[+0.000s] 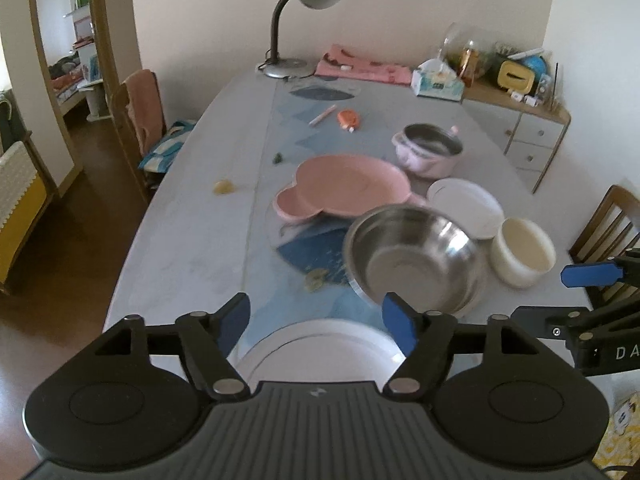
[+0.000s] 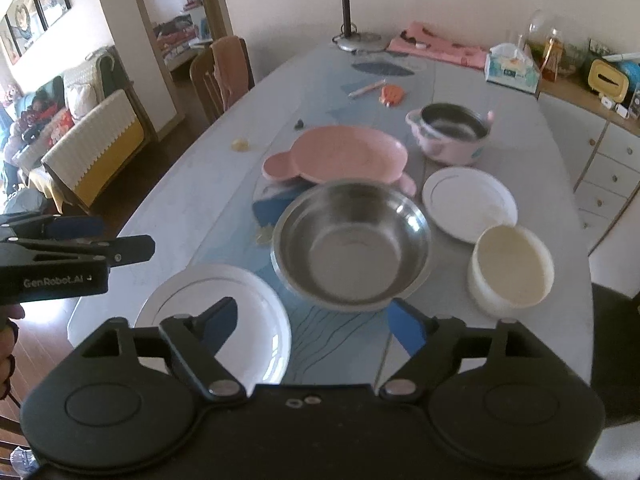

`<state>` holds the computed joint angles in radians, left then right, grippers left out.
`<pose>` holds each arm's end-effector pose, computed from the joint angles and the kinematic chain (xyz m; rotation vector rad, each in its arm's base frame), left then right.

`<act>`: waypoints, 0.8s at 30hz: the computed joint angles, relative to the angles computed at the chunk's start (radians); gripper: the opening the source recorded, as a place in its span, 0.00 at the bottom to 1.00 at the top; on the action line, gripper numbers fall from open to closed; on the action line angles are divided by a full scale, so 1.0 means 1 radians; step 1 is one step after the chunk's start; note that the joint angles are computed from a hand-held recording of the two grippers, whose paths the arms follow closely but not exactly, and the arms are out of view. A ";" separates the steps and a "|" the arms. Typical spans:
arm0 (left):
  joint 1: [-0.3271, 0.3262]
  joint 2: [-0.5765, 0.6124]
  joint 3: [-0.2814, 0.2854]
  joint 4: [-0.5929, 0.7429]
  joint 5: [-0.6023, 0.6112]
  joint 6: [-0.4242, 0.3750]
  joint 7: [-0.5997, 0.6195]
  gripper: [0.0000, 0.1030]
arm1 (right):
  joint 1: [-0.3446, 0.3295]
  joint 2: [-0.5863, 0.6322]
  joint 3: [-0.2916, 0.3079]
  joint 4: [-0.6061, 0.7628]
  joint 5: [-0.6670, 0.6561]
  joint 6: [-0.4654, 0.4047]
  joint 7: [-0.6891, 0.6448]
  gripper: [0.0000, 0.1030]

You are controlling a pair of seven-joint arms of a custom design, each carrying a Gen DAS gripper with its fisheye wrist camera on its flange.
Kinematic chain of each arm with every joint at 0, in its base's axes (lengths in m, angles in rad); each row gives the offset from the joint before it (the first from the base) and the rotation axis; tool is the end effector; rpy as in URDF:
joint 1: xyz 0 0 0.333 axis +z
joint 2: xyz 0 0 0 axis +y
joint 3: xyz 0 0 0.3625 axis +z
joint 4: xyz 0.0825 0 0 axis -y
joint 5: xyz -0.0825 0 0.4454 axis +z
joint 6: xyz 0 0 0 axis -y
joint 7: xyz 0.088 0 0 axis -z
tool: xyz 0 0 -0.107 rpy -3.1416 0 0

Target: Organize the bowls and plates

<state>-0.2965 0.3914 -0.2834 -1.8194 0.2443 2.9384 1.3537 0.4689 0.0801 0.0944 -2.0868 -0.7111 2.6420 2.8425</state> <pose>0.6373 -0.4059 0.4257 -1.3358 2.3062 -0.9443 0.5409 0.3604 0.4462 -1.6727 1.9635 -0.5429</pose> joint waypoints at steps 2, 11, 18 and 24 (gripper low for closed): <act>-0.040 0.015 0.030 0.028 0.028 0.002 -0.042 0.75 | -0.012 -0.016 -0.009 -0.018 -0.009 0.012 -0.017 0.89; -0.142 0.114 0.066 0.192 0.101 -0.032 -0.155 0.77 | -0.115 -0.084 -0.023 -0.096 0.011 0.072 -0.127 0.97; -0.210 0.243 0.072 0.407 0.127 -0.128 -0.187 0.77 | -0.204 -0.113 -0.033 -0.132 0.009 0.111 -0.194 0.99; -0.270 0.410 0.062 0.679 0.109 -0.283 -0.151 0.77 | -0.277 -0.120 -0.056 -0.159 0.052 0.149 -0.281 1.00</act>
<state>-0.5661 0.8018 -0.2216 -1.1402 0.3533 2.6552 1.2026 0.1915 -0.0398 0.0383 -2.2462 -0.6593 2.7906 2.5619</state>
